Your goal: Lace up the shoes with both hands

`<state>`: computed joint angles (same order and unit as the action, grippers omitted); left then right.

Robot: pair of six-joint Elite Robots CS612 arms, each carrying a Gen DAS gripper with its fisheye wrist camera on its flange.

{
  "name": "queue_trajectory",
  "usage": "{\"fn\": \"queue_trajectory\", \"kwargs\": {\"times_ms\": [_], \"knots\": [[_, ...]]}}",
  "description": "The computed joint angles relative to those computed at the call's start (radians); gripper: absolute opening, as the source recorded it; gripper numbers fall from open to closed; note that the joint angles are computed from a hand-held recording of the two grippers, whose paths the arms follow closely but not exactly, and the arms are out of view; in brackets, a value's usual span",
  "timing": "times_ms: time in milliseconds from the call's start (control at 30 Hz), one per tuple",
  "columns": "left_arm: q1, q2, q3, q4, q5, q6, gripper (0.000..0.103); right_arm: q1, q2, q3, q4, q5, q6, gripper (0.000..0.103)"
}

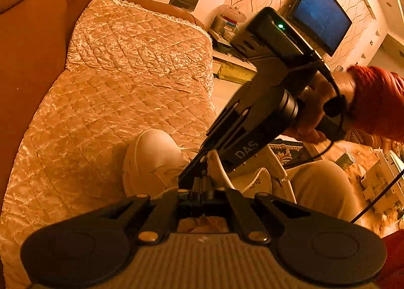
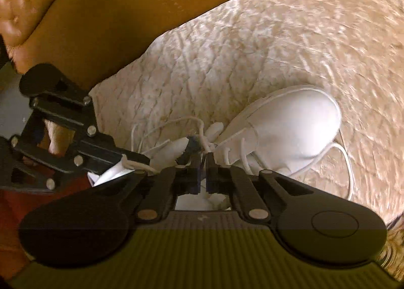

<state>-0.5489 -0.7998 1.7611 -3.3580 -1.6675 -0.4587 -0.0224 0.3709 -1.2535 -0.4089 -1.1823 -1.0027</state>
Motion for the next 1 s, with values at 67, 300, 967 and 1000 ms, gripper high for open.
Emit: {"fn": "queue_trajectory", "kwargs": {"times_ms": [67, 300, 967, 1000], "knots": [[-0.003, -0.003, -0.001, 0.013, 0.003, 0.023, 0.000, -0.012, 0.016, -0.026, -0.007, 0.048, 0.074, 0.003], [-0.001, 0.004, -0.015, 0.023, -0.011, 0.040, 0.000, -0.121, 0.108, -0.112, 0.052, 0.486, 0.456, 0.003], [0.017, 0.023, -0.047, -0.063, 0.235, -0.121, 0.002, -0.143, 0.177, -0.248, -0.150, 0.953, 0.704, 0.004], [0.018, 0.017, -0.040, -0.095, 0.290, -0.132, 0.002, -0.146, 0.186, -0.256, -0.190, 0.978, 0.741, 0.004]]}}
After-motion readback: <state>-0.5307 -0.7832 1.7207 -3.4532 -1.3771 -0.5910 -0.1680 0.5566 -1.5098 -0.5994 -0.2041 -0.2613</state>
